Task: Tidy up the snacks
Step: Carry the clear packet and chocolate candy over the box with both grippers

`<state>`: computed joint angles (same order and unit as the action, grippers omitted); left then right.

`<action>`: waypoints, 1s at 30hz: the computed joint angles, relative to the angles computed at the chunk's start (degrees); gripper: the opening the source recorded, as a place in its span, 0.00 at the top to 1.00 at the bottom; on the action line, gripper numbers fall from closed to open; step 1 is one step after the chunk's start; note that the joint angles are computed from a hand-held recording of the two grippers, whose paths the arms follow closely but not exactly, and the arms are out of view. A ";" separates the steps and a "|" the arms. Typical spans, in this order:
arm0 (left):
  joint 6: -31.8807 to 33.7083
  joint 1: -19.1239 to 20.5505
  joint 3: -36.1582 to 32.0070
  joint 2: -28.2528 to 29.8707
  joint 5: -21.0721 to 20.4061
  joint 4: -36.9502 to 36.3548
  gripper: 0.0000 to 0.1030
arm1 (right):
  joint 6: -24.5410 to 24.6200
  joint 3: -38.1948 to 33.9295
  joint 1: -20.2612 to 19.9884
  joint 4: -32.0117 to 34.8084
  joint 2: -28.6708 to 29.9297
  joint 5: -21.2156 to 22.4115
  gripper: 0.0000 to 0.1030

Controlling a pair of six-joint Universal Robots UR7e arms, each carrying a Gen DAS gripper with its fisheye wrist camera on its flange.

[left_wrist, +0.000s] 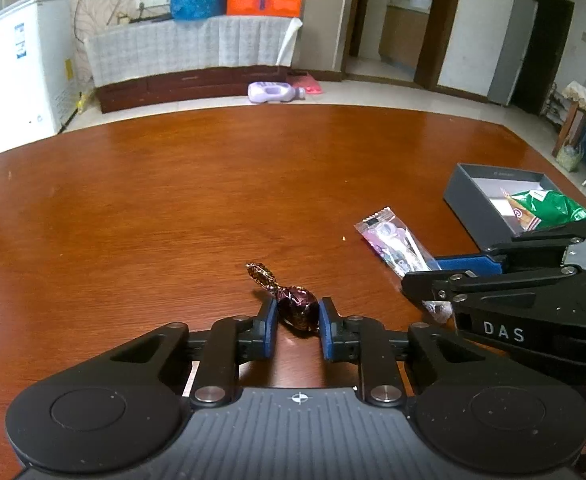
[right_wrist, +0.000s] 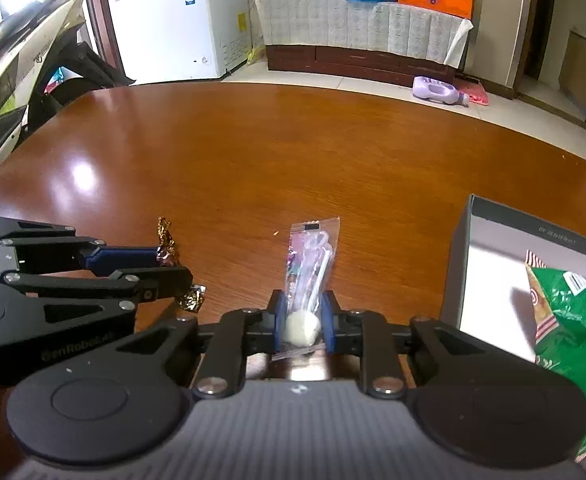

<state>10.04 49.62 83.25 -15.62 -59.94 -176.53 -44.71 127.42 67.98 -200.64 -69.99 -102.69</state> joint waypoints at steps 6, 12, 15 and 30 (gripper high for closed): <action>-0.60 0.02 -0.32 0.04 1.10 -2.87 0.78 | -0.18 1.53 -0.98 -0.16 -2.10 3.11 0.82; -0.63 -0.14 -0.22 -0.18 0.33 -3.94 0.78 | 0.90 2.74 -1.42 -0.60 -4.02 5.35 0.82; -0.57 -0.19 -0.10 -0.28 -0.05 -4.27 0.78 | 1.03 3.35 -1.37 -0.85 -5.03 5.80 0.82; -1.39 -1.76 -0.44 0.13 -1.35 -5.70 0.78 | 0.79 7.41 -3.37 -1.55 -10.85 9.88 0.82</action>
<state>8.65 47.85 82.80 -15.50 -61.29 -182.23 -43.92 134.83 64.61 -202.19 -80.84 -92.81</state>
